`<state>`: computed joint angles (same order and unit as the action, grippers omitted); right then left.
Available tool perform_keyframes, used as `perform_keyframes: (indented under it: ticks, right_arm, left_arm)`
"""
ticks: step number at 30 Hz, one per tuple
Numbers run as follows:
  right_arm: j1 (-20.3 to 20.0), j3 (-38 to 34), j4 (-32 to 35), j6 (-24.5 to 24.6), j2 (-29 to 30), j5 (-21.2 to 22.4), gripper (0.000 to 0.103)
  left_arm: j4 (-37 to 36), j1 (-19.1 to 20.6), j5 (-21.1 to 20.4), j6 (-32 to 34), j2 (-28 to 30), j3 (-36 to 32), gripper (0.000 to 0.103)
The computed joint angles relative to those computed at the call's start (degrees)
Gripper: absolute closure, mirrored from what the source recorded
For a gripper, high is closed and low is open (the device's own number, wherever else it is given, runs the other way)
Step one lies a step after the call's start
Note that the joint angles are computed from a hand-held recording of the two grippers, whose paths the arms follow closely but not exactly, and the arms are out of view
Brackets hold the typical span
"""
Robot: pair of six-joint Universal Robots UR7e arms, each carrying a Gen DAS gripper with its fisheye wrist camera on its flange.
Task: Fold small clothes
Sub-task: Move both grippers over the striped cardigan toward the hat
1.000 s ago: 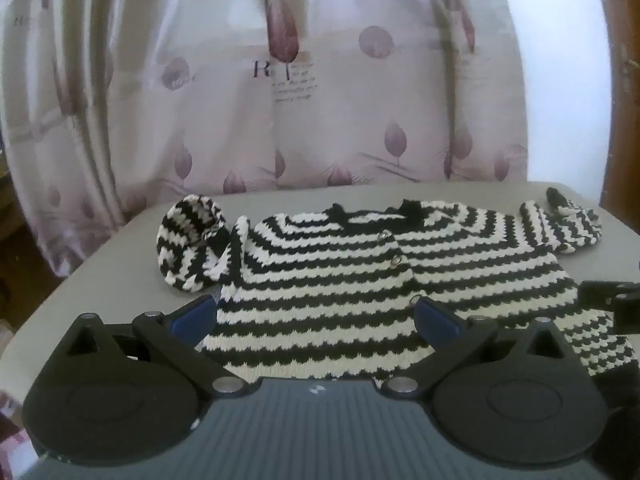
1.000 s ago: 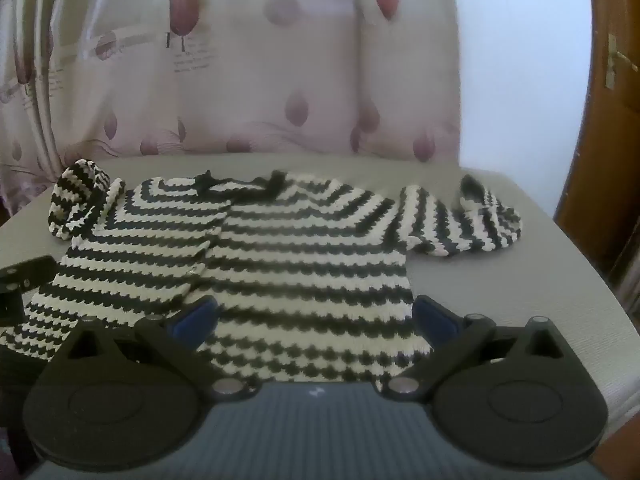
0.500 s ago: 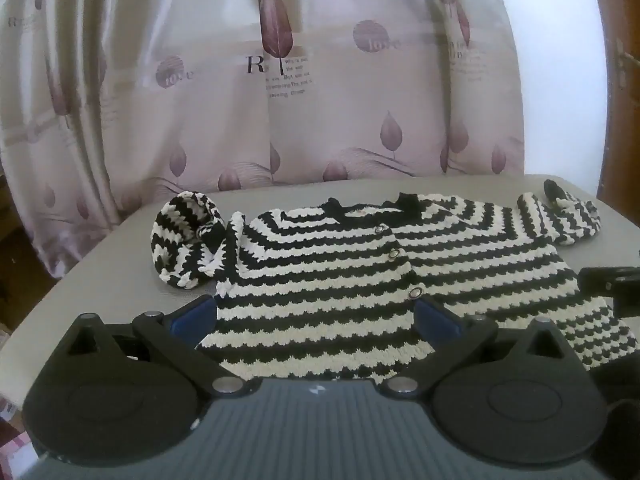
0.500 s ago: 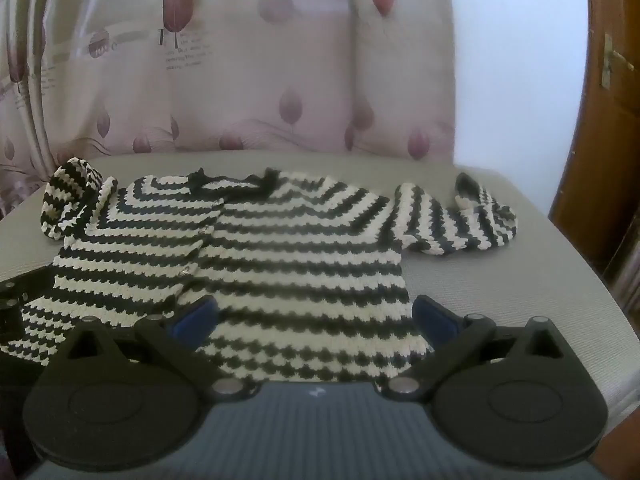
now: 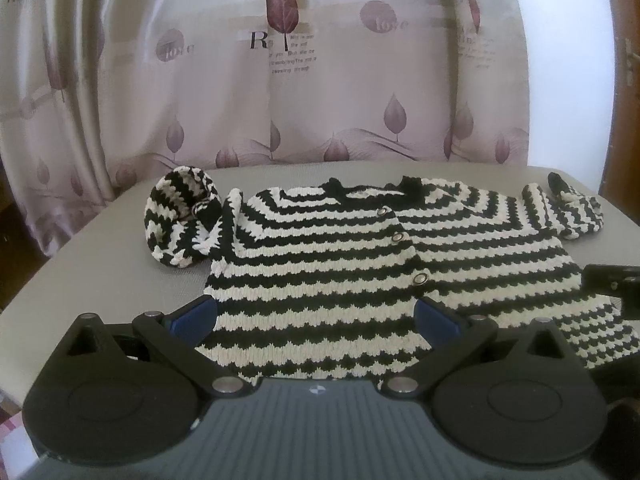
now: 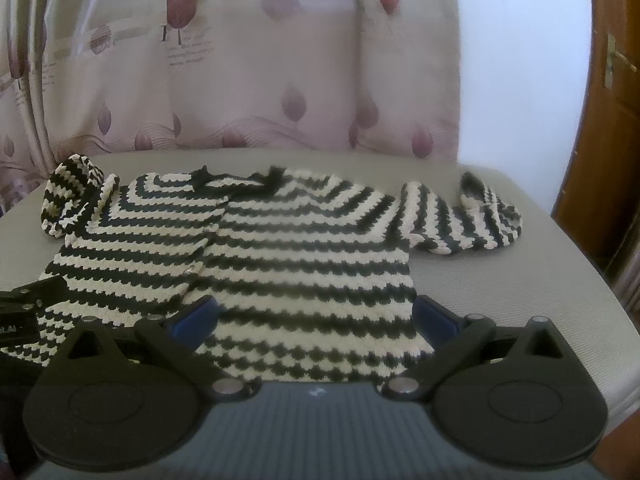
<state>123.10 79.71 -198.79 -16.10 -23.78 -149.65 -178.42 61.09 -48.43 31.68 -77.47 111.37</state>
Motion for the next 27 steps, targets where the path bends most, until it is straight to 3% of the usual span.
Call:
perform_keyframes:
  ticks: [14, 27]
  right_arm:
    - [-0.02, -2.5, 4.1, 0.35, 1.12, 0.9, 0.0]
    - [-1.34, -6.0, 8.52, 1.11, 2.7, 0.02, 0.0]
  left_arm:
    - [2.75, 2.73, -2.2, 0.32, 0.99, -2.64, 0.0]
    - [0.8, 4.82, -3.53, 4.87, 2.66, -6.09, 0.0]
